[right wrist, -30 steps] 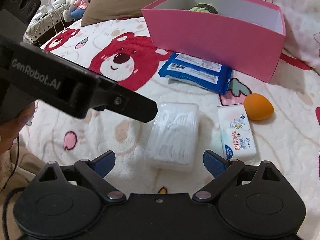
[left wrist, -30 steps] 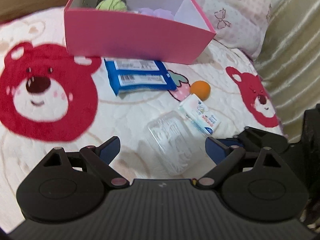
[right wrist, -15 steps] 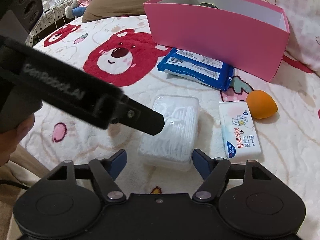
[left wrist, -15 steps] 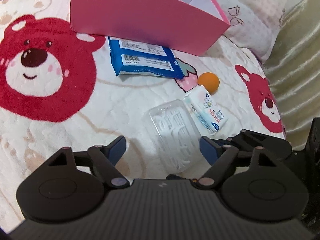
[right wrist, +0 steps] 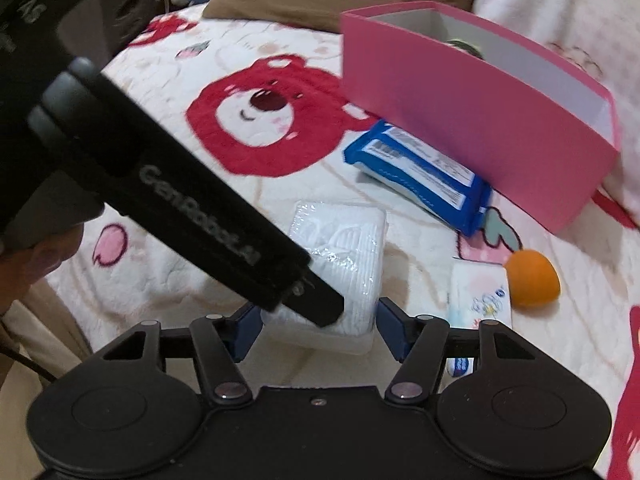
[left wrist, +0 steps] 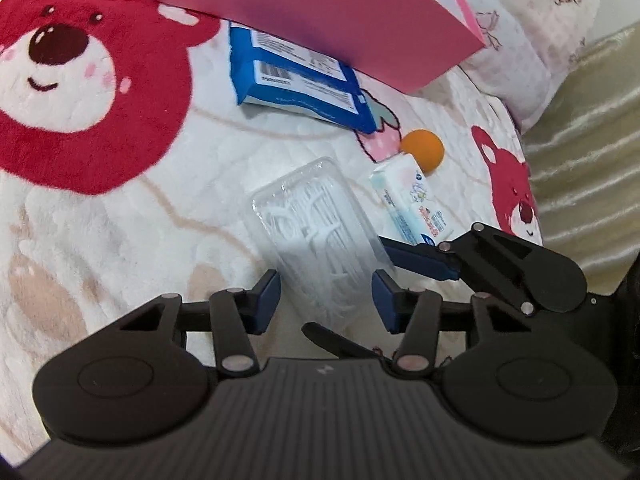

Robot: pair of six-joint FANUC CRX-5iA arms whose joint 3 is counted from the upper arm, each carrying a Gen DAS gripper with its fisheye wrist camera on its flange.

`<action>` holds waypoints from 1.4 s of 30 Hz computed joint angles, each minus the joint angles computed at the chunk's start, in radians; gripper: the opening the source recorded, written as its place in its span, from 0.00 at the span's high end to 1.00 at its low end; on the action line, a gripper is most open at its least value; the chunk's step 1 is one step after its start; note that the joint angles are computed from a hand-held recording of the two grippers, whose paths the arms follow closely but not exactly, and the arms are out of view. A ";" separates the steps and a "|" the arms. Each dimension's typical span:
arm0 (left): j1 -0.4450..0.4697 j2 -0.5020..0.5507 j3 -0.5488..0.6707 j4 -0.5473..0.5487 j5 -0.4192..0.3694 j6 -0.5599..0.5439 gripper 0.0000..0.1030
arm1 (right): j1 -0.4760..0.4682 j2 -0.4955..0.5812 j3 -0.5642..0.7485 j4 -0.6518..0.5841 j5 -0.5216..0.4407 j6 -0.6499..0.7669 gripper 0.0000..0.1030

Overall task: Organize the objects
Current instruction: 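Move the right tool toward the clear plastic case of floss picks, then lower the right tool over the clear floss case and close on it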

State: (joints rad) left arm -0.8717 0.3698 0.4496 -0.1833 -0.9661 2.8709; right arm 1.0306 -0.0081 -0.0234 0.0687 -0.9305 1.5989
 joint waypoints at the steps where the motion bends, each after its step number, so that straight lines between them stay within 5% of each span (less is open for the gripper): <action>1: 0.000 0.002 0.007 -0.006 -0.012 -0.001 0.59 | 0.001 0.002 0.000 0.003 0.001 0.013 0.35; 10: -0.010 0.004 0.074 -0.155 -0.165 0.037 0.59 | 0.000 -0.011 -0.032 0.089 0.026 -0.064 0.30; 14: 0.001 -0.012 0.041 -0.165 -0.130 0.062 0.58 | -0.014 -0.007 -0.038 0.135 0.015 -0.165 0.29; 24: -0.015 0.027 0.082 -0.214 -0.107 0.033 0.51 | -0.061 0.000 0.012 -0.044 0.000 -0.147 0.28; 28: 0.024 -0.014 -0.015 -0.092 0.027 0.011 0.55 | -0.064 0.003 0.015 -0.092 0.000 -0.172 0.25; 32: 0.018 0.009 0.022 -0.049 -0.015 -0.010 0.56 | -0.063 0.007 0.012 -0.099 0.010 -0.195 0.20; 36: 0.040 -0.004 -0.036 0.075 0.041 -0.021 0.55 | -0.074 0.002 0.010 -0.100 0.021 -0.191 0.17; 42: 0.027 0.012 0.006 0.004 0.011 -0.017 0.49 | -0.082 0.017 0.012 -0.116 0.045 -0.205 0.09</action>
State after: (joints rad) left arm -0.8452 0.3820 0.4554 -0.1797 -0.9553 2.8540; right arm 0.9482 0.0093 -0.0110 -0.0472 -0.8853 1.3937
